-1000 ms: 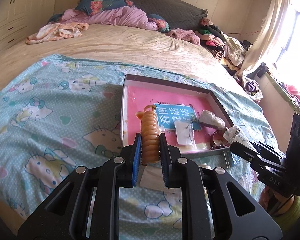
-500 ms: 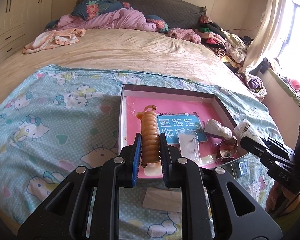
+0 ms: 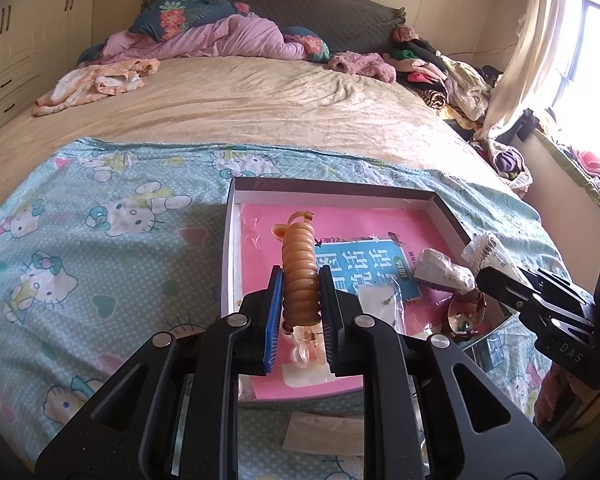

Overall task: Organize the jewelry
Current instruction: 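Carry the hair tie and tube package into the pink box and open both tools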

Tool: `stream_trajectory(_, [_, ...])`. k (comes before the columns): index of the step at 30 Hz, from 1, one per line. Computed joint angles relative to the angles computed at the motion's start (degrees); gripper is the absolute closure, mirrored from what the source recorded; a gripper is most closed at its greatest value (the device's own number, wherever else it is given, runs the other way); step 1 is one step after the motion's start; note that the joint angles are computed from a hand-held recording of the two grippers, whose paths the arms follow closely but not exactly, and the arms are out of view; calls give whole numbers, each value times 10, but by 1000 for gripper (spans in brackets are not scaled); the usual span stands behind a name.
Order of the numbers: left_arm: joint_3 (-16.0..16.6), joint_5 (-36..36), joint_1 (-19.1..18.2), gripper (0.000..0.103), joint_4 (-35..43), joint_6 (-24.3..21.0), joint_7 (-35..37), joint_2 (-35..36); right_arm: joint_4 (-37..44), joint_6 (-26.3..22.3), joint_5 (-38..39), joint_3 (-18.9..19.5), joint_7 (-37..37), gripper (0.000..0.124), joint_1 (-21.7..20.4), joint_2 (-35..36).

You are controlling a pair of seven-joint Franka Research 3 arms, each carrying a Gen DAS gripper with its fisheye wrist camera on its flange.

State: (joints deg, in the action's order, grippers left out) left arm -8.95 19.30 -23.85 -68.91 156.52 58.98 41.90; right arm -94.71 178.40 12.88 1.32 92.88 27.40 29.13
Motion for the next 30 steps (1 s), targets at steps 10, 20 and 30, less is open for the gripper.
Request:
stream_trajectory(10, [-2,-9,0,92,44,-25,21,33,48,-37,-7,-6,12,96,1,36])
stream_trajectory(20, [-7,-28,3,92,72,-39,38,58,92,-81,-20,-7,29,95,2,72])
stream_trajectory(30, [-10,-43,4,92,92,-53,56,75,116,-109,-27,1,33,95,-1,93])
